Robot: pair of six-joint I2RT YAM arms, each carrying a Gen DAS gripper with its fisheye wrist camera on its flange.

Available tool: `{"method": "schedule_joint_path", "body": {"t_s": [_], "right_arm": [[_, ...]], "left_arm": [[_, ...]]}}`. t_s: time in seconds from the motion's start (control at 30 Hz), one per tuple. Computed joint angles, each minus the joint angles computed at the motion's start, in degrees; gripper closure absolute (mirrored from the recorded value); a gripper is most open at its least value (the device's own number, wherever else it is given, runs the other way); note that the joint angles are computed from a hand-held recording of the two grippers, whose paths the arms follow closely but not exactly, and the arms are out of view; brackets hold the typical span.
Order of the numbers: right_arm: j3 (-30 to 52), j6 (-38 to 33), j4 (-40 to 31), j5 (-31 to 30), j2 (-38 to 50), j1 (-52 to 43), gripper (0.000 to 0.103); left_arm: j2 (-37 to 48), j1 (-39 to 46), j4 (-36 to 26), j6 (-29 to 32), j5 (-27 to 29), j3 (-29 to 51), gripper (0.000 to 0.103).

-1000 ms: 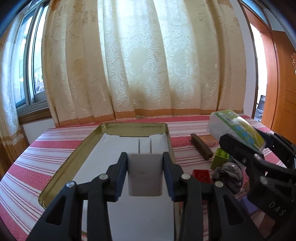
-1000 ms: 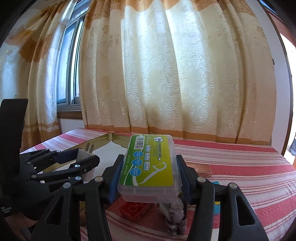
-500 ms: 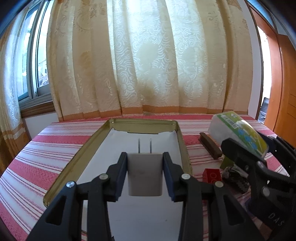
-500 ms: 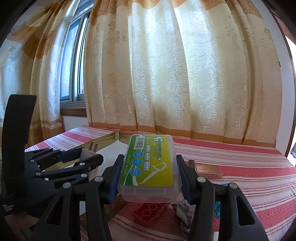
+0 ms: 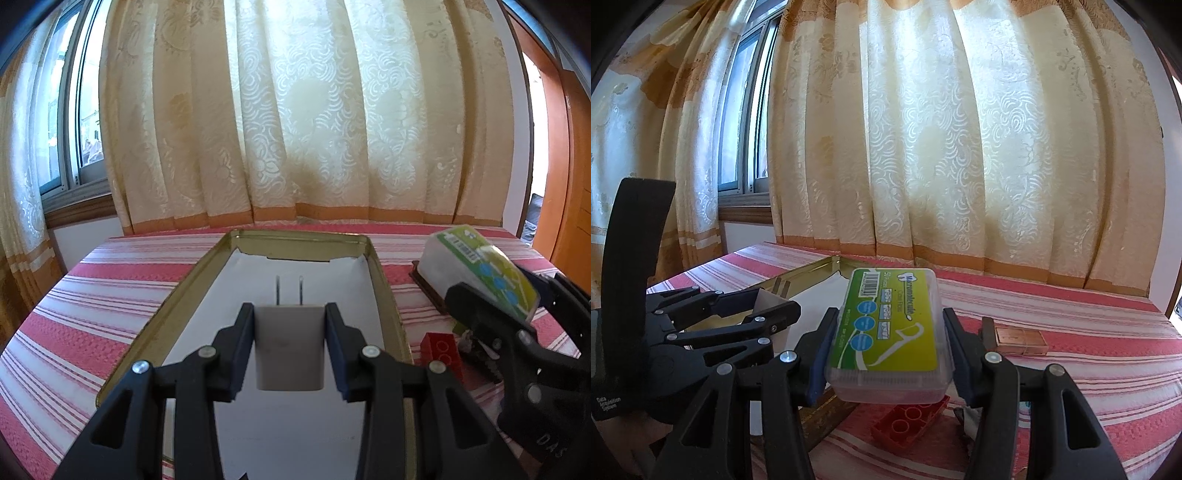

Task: Organize rigid objects
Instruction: 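Lower the charger into the tray with the left gripper while the right releases the floss box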

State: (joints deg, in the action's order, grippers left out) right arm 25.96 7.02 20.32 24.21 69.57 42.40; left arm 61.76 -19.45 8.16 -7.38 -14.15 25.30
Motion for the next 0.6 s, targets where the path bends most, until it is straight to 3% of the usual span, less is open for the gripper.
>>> {"method": "schedule_joint_path", "body": {"t_s": [0.6], "right_arm": [[2.7,-0.1,-0.4,0.1,3.9,0.4,0.046]], "left_arm": [[1.2,0.8,-0.3,0.5,0.2,0.8,0.066]]}}
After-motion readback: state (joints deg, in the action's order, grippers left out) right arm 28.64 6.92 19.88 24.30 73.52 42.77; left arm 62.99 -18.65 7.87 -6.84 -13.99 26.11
